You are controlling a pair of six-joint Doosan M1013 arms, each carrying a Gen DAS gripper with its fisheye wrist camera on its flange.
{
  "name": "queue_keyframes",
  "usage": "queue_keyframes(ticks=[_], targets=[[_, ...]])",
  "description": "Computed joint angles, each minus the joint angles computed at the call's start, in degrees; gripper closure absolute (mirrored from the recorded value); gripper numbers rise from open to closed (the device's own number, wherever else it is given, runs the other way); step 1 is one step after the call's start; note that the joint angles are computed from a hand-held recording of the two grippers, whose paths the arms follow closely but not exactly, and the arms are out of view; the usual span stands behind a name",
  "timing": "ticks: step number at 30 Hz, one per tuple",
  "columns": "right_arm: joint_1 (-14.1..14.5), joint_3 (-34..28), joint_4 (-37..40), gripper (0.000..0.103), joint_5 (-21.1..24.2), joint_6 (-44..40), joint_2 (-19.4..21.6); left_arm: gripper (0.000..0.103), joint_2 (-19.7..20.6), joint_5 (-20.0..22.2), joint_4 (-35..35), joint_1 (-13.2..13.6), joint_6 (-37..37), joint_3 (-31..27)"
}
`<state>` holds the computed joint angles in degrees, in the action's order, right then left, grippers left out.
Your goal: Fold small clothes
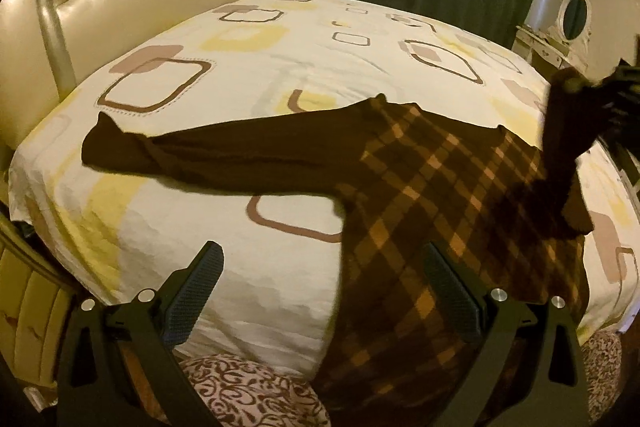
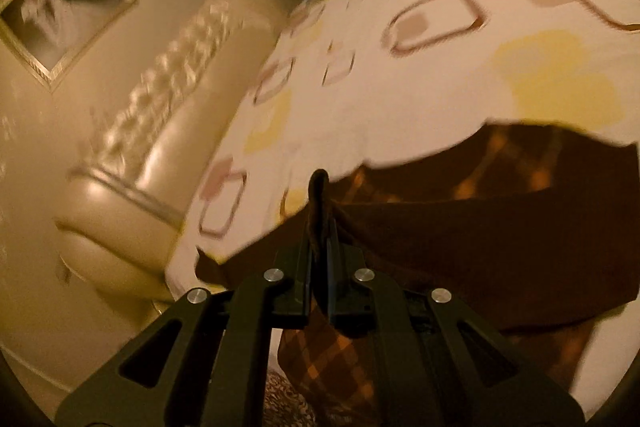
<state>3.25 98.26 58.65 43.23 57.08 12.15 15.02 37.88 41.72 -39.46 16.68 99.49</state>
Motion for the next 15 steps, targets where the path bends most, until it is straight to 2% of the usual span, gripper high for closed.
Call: queue_keyframes(ticks=[3, 8, 15], targets=[[4.2, -0.9, -5.8, 0.098, -1.2, 3.4, 1.9, 0.004, -0.4, -0.7, 0.0, 0.4, -1.2, 0.8], [9.0, -2.7, -14.9, 0.098, -1.8, 9.7, 5.3, 0.004, -0.9, -2.2, 0.0, 0.9, -2.7, 1.7], [12.5, -3.8, -20.5, 0.098, -1.4, 14.3, 8.1, 0.004, -1.2, -3.9, -0.6, 1.3, -3.3, 2.3]])
